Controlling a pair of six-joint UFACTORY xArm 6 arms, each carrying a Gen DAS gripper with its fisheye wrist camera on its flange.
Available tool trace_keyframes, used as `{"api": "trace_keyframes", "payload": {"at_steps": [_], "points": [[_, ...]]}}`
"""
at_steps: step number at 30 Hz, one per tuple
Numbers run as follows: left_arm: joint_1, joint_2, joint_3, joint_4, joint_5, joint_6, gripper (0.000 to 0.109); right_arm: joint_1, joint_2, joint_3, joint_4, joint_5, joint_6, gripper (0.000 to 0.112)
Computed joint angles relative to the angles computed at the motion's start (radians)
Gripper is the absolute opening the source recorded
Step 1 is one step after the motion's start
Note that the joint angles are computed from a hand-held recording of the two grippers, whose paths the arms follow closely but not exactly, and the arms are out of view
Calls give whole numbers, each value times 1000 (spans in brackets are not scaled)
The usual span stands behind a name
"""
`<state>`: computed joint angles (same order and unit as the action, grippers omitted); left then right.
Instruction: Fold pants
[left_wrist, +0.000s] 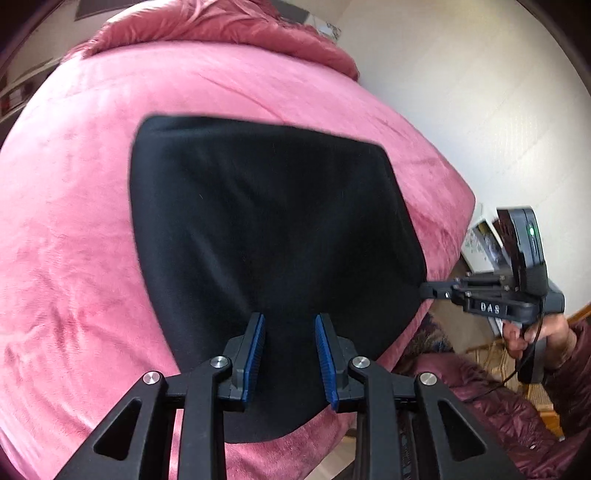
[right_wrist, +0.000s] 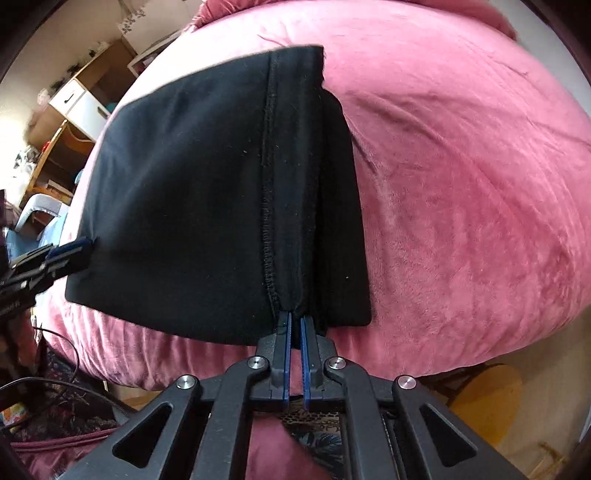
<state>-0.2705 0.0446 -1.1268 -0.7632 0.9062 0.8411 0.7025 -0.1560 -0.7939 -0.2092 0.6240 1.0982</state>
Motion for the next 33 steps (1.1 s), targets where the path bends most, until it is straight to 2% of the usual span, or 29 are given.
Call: {"api": "trace_keyframes", "payload": {"at_steps": [2, 4, 7, 9, 12, 20, 29, 33], "points": [[-2, -20, 10, 8, -56, -3, 28, 1, -20, 1, 1, 15, -2, 8], [-10, -42, 27, 24, -115, -19, 28, -2, -44, 1, -12, 18, 10, 17], [-24, -72, 47, 50, -209, -33, 29, -2, -75, -24, -116, 47, 79, 25], [-32, -74, 45, 90, -250, -70, 29, -9, -74, -47, -155, 33, 100, 35], [-42, -70, 38, 122, -289, -94, 30, -25, -19, -110, -215, -8, 127, 40], [-71, -17, -18, 182, -324, -146, 30, -70, 169, -258, -205, -79, 132, 46], [-81, 144, -153, 295, -310, -273, 30, -130, 246, -301, -191, -59, 140, 51], [-75, 207, -202, 312, -275, -313, 30, -164, 263, -276, -168, -116, 141, 52]]}}
